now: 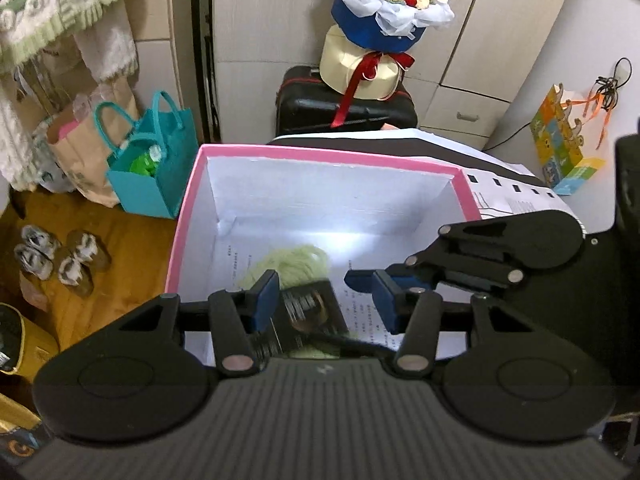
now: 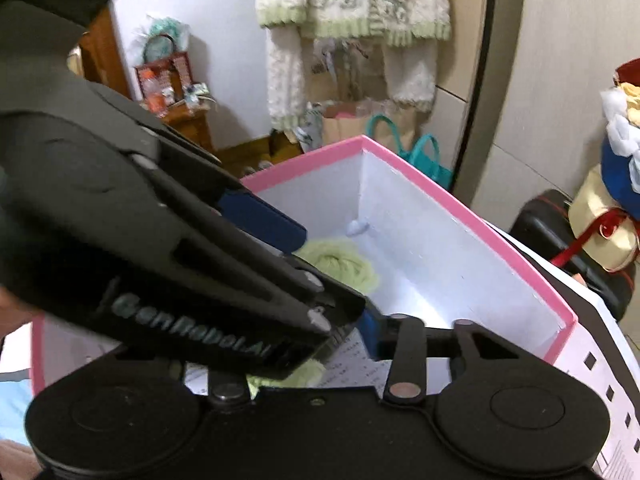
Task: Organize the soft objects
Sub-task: 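Lower the yarn ball into the box and open the left tool, then move the left tool to the red envelope and grip its edge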
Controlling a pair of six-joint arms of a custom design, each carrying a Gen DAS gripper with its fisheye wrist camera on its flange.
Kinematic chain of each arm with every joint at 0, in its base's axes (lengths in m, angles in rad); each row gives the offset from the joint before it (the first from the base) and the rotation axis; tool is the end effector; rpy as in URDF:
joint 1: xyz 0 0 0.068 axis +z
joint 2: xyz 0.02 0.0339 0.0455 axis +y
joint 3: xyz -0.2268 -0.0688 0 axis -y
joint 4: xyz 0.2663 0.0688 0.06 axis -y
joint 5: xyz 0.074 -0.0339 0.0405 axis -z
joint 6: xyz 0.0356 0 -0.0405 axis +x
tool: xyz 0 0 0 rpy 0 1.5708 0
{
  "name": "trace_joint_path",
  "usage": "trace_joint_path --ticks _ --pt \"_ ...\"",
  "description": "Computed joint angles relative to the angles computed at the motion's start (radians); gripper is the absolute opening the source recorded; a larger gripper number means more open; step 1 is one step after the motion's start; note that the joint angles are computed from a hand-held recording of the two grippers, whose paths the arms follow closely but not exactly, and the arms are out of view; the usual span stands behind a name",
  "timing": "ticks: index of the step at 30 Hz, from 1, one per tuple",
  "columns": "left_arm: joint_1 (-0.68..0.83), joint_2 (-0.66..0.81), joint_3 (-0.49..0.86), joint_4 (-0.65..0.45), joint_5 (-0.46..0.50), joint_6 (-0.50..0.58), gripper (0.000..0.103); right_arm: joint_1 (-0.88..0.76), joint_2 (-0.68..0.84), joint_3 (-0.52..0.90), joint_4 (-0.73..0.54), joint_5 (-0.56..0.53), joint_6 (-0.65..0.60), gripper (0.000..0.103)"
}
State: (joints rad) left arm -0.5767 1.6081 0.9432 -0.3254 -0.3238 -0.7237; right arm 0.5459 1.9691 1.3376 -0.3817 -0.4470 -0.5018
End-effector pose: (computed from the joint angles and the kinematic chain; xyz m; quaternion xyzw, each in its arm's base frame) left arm 0.2863 -0.1727 0.1330 -0.1154 0.9397 -0.0480 0.3183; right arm 0.3462 0.2283 0.1237 -0.5218 0.7812 0.2189 0.2636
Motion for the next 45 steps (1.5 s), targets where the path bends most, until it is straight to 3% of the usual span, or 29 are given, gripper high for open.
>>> trace_joint_path --ticks 6,12,23,30,37,41,45 --pt "-0.065 -0.084 -0.057 -0.01 -0.083 -0.032 0.051 -0.022 -0.096 -0.113 0.052 -0.022 0.031 0.043" --pt "-0.179 -0.225 -0.118 -0.095 -0.175 -0.075 0.056 -0.047 -0.303 -0.301 0.076 -0.016 0.038 0.053" --pt "-0.492 -0.428 -0.124 -0.345 -0.399 -0.239 0.07 -0.149 -0.841 -0.631 -0.008 -0.072 0.077 0.071" --pt "-0.728 -0.402 -0.029 -0.501 -0.529 -0.374 0.076 -0.272 -1.135 -0.718 -0.207 -0.169 0.048 0.075" --pt "-0.911 -0.264 0.115 -0.662 -0.597 -0.555 0.08 -0.415 -1.405 -0.773 -0.454 -0.272 -0.068 0.08" --pt "-0.989 -0.166 0.198 -0.728 -0.629 -0.632 0.085 -0.573 -1.51 -0.794 -0.612 -0.362 -0.218 0.084" --pt "-1.029 -0.092 0.251 -0.713 -0.629 -0.627 0.089 -0.817 -1.517 -0.79 -0.832 -0.478 -0.501 0.086"
